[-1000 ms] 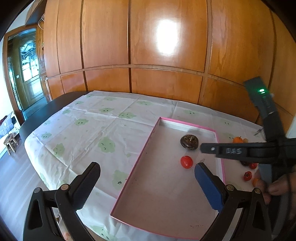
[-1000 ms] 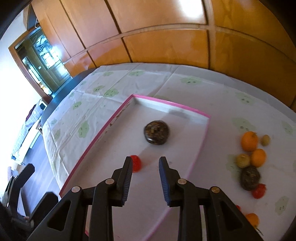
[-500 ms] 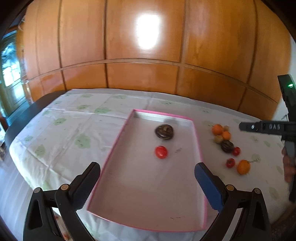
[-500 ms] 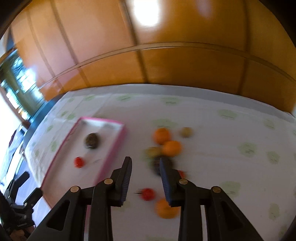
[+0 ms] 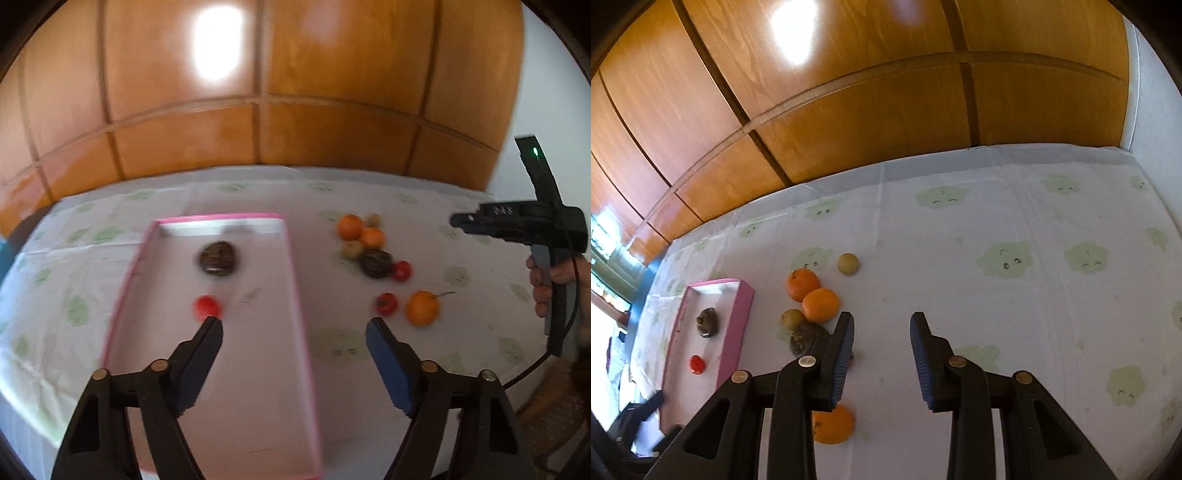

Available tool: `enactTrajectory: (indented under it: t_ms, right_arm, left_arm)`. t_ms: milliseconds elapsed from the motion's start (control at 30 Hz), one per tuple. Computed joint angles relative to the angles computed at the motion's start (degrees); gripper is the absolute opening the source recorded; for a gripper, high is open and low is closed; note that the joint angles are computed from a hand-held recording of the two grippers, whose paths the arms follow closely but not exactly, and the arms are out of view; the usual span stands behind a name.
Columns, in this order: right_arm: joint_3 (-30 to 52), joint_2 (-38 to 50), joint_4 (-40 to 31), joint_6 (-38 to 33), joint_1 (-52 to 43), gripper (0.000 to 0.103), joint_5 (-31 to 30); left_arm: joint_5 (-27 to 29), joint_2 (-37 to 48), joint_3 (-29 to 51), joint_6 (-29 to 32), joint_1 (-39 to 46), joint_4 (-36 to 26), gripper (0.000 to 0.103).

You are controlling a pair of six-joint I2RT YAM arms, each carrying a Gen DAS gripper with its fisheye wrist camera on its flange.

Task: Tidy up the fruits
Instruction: 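Grasp a red cherry tomato with the left gripper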

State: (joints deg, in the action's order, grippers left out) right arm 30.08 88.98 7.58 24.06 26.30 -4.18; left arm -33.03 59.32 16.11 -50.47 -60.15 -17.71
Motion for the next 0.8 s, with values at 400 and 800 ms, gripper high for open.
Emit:
enactTrajectory:
  t_ms: [400,800]
  right_arm:
    - [0.75,0.13,-0.05,0.36,1.27,0.032,-1.35]
    - [1.53,1.24,-0.43,0.42,1.25,0.032,-1.55]
  left_arm:
    - [23.77,32.09,12.41,13.61,13.33,21.24,0.037]
    - [26.42,48.37,22.31,15.54,15.07,23.83,0.028]
